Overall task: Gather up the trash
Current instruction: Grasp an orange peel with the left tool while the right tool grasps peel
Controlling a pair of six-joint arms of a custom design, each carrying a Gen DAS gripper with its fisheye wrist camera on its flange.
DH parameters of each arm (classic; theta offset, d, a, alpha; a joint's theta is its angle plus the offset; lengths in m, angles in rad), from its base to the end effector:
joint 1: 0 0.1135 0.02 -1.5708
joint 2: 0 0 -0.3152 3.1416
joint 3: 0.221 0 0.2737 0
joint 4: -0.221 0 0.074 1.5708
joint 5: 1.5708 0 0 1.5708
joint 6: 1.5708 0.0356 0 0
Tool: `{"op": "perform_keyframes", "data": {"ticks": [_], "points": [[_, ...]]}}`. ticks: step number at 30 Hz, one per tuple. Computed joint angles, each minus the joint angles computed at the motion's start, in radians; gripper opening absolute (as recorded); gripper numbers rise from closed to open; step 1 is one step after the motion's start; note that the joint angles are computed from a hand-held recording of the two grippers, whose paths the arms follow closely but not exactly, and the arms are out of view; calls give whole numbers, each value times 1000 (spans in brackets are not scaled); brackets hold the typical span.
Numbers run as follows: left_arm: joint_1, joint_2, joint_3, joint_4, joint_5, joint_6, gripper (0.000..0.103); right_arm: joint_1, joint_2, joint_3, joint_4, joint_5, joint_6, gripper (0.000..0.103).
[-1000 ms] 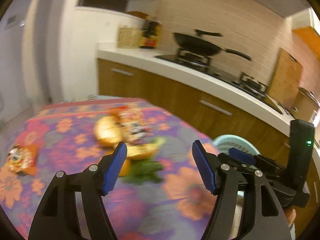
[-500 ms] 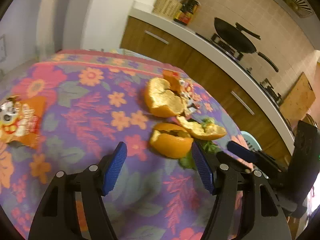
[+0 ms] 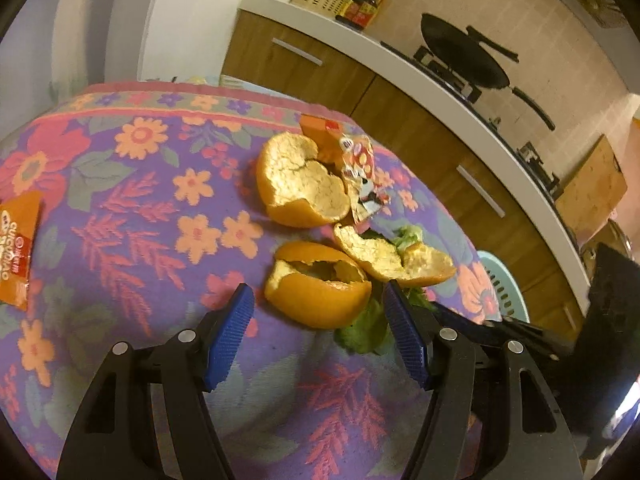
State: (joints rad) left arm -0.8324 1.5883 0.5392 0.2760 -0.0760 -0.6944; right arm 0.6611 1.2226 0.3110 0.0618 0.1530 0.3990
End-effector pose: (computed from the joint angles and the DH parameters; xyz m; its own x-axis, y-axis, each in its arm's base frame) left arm 0.1965 -0.2119 0.1506 -0.8097 -0.0583 -0.5839 0.2378 0.8771 -0.4173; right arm 0.1577 0.1158 0.1534 -0.7512 -0.0979 -0.6528 -0.2556 0.9549 0.1510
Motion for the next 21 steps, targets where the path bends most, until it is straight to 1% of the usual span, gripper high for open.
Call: {"op": "perform_keyframes", "data": {"ticks": [1, 2, 6, 10, 11, 15, 16, 17, 21], "points": [[-9, 14, 15, -12, -6, 3, 65, -4, -19, -9, -5, -3, 5, 4], [-14, 24, 26, -22, -13, 5, 65, -13, -61, -28, -18, -9, 11, 1], [-49, 56, 78, -82, -85, 18, 65, -47, -206, -79, -95, -17, 13, 1], [-74, 80, 121, -134, -143, 26, 65, -140, -352, -101, -202, -84, -36, 1], [-78, 86, 130, -144, -153, 27, 64, -154, -382, -102, -231, -86, -52, 1], [-92, 100, 150, -174, -203, 28, 47, -205, -464, -103, -310, -101, -84, 1], [-93, 95, 143, -167, -202, 28, 43, -223, -482, -104, -325, -115, -90, 1], [-89, 88, 132, -151, -191, 30, 36, -236, -499, -103, -339, -122, -94, 1], [-82, 73, 104, -113, -181, 21, 24, -236, -534, -96, -381, -126, -102, 1]]}}
